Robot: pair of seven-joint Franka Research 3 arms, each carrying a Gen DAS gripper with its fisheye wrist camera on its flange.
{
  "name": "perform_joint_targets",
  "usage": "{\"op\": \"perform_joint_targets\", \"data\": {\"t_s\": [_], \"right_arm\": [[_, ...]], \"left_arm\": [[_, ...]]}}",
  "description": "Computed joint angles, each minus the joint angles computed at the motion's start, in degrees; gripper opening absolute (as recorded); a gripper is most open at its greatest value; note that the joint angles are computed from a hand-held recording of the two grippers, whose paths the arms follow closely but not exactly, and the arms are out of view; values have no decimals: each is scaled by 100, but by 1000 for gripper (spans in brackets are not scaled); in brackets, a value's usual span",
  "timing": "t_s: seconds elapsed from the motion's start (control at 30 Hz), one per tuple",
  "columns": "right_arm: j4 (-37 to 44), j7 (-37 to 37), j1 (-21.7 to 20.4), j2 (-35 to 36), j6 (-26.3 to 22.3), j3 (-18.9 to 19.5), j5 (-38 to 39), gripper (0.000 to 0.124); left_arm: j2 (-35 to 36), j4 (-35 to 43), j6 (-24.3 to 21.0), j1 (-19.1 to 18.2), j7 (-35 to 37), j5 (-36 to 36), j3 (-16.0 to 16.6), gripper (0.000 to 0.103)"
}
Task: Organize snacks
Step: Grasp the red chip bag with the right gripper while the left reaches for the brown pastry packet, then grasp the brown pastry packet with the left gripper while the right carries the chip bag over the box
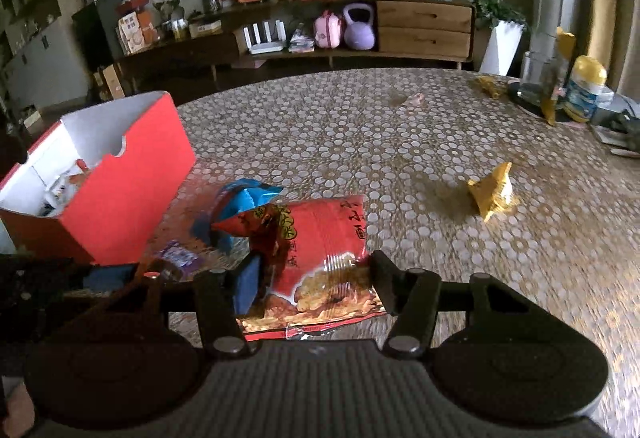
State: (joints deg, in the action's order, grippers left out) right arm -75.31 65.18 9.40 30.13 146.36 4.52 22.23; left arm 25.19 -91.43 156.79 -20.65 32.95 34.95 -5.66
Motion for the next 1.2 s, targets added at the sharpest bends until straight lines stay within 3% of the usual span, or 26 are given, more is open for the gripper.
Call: {"op": "perform_joint_targets", "data": {"t_s": [0.33,0.6,0.9,1.2], "right_arm": [[-1226,258,170,-1099,324,-60,14,57],[-1790,476,414,-1744,541,-66,-181,57],[-1937,664,683,-2049,688,27,-325,57],[-1502,935,1000,-1773,742,120,-579,57]], "left_arm": [[-746,-686,249,111,-223,233,-27,33],[-1382,-1298,588,430,-224,184,-201,33],[-2074,-1916,809,776,-202,250,-286,33],[-2579,-2312,815,1186,-31,378,-354,33]]}}
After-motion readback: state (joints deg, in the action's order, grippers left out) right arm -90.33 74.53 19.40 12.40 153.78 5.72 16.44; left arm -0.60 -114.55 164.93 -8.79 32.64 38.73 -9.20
